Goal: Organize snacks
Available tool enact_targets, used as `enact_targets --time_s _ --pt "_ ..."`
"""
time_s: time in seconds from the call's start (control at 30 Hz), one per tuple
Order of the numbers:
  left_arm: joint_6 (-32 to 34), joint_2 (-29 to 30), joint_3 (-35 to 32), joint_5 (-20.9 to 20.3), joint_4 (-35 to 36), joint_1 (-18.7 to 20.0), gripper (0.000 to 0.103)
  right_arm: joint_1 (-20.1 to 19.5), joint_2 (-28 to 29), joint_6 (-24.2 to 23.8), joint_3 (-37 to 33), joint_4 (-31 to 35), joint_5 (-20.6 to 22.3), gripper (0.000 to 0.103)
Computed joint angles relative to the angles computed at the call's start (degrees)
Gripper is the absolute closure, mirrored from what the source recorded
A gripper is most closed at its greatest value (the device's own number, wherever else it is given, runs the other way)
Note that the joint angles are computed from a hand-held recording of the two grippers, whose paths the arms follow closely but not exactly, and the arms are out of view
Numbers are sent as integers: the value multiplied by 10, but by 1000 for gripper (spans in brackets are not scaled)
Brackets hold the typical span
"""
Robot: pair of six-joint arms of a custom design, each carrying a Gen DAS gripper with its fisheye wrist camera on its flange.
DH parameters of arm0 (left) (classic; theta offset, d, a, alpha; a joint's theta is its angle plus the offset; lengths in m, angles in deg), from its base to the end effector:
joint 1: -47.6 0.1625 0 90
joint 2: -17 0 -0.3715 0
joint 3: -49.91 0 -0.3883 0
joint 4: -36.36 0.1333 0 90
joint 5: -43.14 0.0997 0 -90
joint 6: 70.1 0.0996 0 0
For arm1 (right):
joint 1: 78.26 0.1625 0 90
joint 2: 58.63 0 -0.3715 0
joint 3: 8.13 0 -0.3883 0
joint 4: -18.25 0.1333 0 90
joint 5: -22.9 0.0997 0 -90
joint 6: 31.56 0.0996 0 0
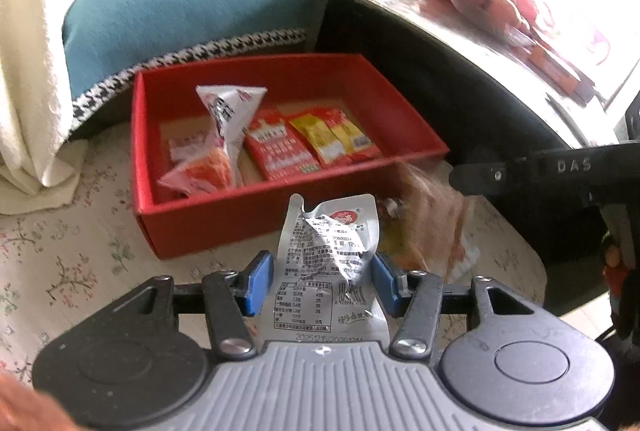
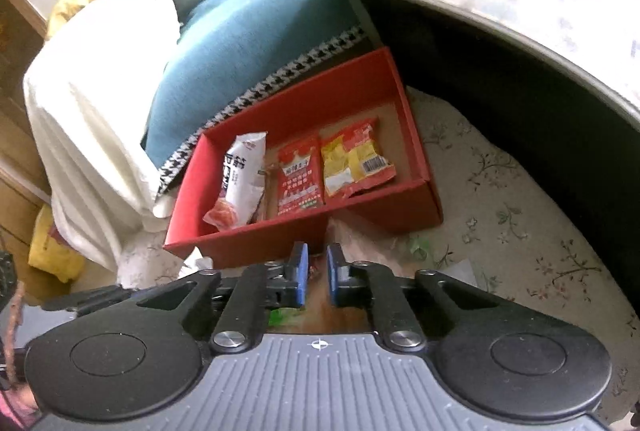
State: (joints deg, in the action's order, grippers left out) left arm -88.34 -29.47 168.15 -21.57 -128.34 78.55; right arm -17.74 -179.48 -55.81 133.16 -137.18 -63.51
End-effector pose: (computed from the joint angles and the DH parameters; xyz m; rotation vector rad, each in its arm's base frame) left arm -0.3225 -0.3984 -0.0218 0.9591 2.6243 -0.4473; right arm -0.0331 -0.3421 0.3460 -0.0868 -2.6563 1.0194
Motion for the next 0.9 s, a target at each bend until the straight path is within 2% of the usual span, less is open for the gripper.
enact_targets --time_s 0.07,0.13,0.17,0.23,0.27,0.3,0.37,0.4,0.5,0.6,0.73,0.8,0.9 --pt "-3 2 -6 2 1 3 56 5 12 0 -3 -1 -16 91" --pt "-3 6 -11 1 4 5 56 26 33 -6 -7 -11 -68 86" --pt "-2 8 -13 2 4 7 56 28 31 -10 -2 -12 -75 84" --pt "0 8 -13 1 8 6 56 30 15 -19 16 -25 -93 73" --pt "1 8 -13 1 10 6 56 34 5 -22 29 -38 -111 56" --pt "1 8 -12 0 11 6 56 38 -6 -34 40 -39 -127 43" --pt "1 4 -9 -3 15 6 56 35 -41 -60 58 -9 -130 31" --pt "0 1 -7 -1 15 5 56 31 -56 -55 67 5 -130 26" --pt "-8 -7 -1 -3 9 4 56 -19 -112 5 89 89 -82 28" --pt "-12 -11 3 -5 5 1 56 -28 -91 73 102 62 -88 29" --pt "-12 -17 9 -11 -7 -2 56 -54 -81 165 116 37 -38 27" --pt "-12 -21 11 -14 -13 -3 56 -41 -53 199 118 -1 -46 24" --pt "-12 -26 15 -18 -20 -3 56 13 15 222 113 -87 -112 22"
